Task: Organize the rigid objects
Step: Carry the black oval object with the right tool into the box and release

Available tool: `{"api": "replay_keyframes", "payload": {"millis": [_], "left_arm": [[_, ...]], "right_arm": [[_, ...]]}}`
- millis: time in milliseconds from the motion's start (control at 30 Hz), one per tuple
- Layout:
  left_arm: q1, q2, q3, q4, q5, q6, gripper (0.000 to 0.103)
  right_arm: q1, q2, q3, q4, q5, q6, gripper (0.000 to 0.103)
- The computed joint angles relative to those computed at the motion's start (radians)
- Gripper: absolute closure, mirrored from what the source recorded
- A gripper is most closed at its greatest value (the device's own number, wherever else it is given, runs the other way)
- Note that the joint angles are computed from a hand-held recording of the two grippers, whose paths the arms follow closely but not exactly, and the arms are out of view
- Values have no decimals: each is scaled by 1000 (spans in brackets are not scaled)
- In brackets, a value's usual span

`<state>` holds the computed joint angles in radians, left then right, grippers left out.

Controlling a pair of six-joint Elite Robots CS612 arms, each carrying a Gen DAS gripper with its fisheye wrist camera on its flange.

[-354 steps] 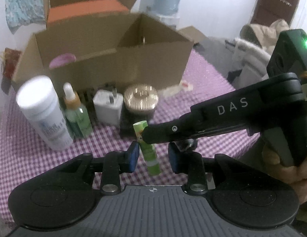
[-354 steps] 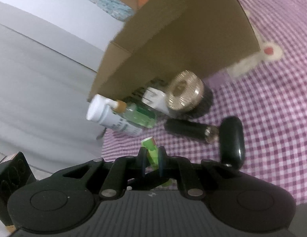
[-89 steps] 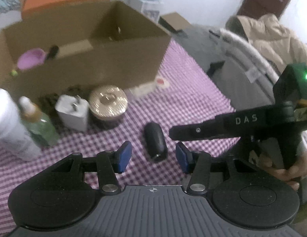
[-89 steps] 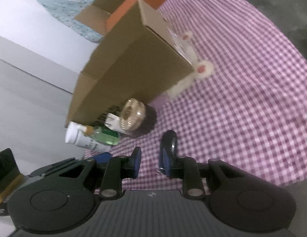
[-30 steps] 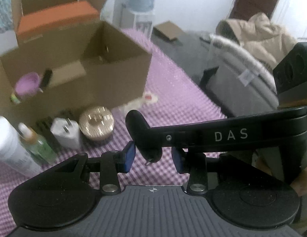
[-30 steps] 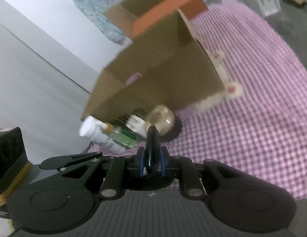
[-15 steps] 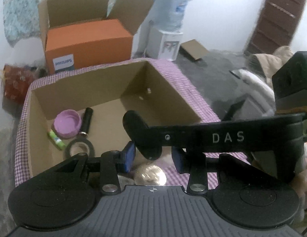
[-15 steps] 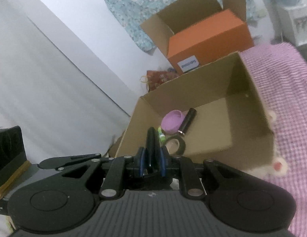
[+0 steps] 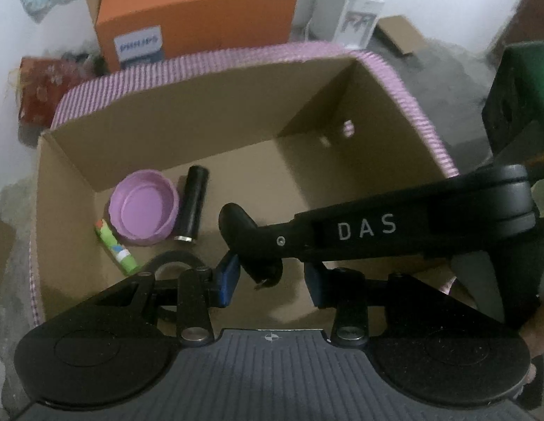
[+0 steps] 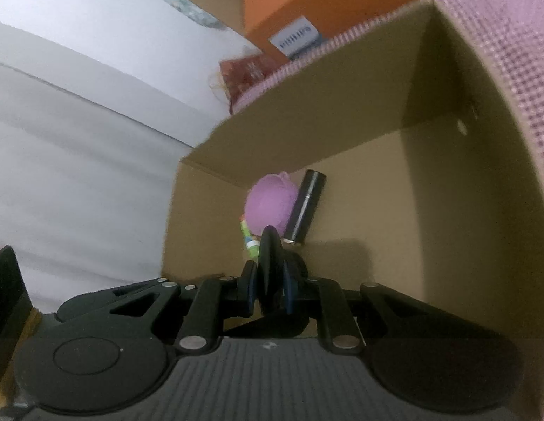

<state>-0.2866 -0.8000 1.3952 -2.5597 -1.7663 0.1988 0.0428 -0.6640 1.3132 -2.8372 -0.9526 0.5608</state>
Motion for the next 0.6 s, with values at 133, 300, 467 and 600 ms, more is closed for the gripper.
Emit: {"api": "replay_keyframes", "payload": {"millis": [133, 300, 467, 600], "left_arm": [[-7, 18, -25, 32, 48, -11, 64], [-10, 19, -32, 49, 61, -20, 63], [-11, 10, -19, 31, 62, -20, 63], [-11, -4, 1, 4, 61, -23, 63]], "right_arm": [[1, 27, -46, 80, 3, 4, 85], [1, 39, -67, 135, 11, 9, 84], [1, 49, -81, 125, 2, 28, 84], [-1, 45, -69, 96, -3, 46, 84]]}}
